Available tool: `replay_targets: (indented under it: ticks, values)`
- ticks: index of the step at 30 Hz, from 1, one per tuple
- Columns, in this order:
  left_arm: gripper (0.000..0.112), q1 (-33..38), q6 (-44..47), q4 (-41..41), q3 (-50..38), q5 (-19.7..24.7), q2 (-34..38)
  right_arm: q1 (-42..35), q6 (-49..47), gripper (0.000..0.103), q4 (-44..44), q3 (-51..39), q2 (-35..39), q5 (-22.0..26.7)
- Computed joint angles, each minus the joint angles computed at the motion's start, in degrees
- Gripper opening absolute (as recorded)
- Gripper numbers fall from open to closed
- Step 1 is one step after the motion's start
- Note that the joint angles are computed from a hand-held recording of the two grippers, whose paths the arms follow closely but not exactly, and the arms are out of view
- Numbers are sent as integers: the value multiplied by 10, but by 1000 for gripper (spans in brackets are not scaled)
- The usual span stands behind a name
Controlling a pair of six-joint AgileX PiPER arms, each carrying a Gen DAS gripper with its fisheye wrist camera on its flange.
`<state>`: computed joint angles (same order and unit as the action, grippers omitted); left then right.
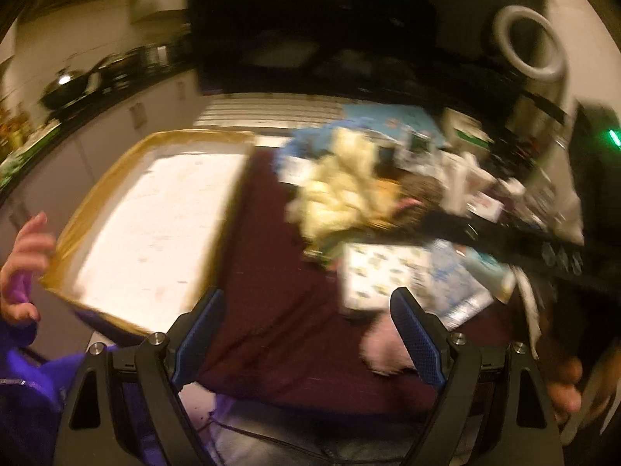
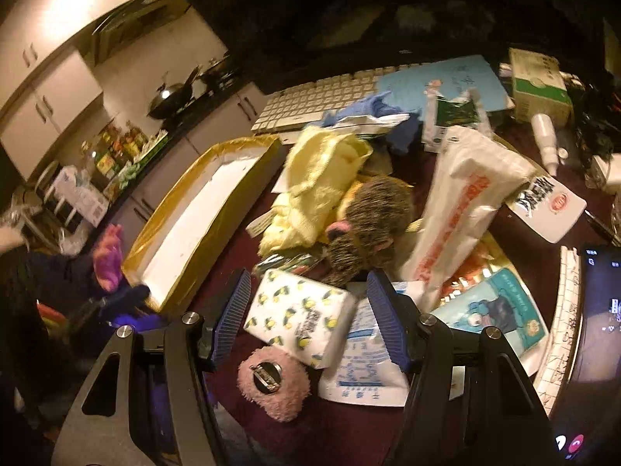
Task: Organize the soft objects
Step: 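Grasp the pink fuzzy pad with the left tool while the right tool grasps the brown knit plush, then carry both items into the tray and open both tools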
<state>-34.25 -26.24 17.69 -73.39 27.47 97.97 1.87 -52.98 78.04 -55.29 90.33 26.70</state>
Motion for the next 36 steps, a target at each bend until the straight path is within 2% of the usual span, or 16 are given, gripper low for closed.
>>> replay_targets:
  ticks: [2, 5, 8, 9, 10, 13, 17, 19, 22, 23, 26, 30, 33, 36]
  values:
    - [87, -7, 73, -64, 3, -14, 6, -10, -5, 63, 4, 2, -1, 2]
    - [84, -26, 86, -67, -10, -8, 30, -20, 5, 63, 0, 3, 0, 2]
    - [63, -37, 115, -86, -27, 8, 56, -21, 19, 63, -10, -2, 4, -2]
    - [47, -42, 109, -77, -32, 14, 64, -21, 24, 63, -12, -5, 7, -3]
    - [40, -42, 117, -86, -36, 20, 71, -23, 26, 63, -12, -10, 12, -1]
    - [32, -33, 147, -130, -22, 1, 58, -25, 50, 63, -22, -34, 33, 3]
    - [31, -20, 186, -178, 0, -17, 34, -27, 77, 63, -19, -65, 57, 8]
    - [31, -8, 228, -226, 9, -20, 23, -21, 133, 61, -62, -84, 69, -4]
    - [31, 0, 249, -253, 19, -25, 12, -13, 173, 48, -102, -100, 80, -21]
    - [31, 3, 253, -263, 22, -27, 7, -10, 184, 38, -113, -99, 81, -29]
    - [31, 19, 273, -291, 20, -29, 3, -14, 166, 34, -95, -88, 73, -26]
    - [31, 29, 267, -304, 12, -38, -3, -17, 60, 32, 15, -53, 43, -29]
    - [31, 37, 257, -304, 10, -49, -8, 7, 11, 32, 71, -19, -4, -91]
    - [31, 51, 256, -312, -5, -46, -2, 13, -102, 32, 183, 6, -39, -95]
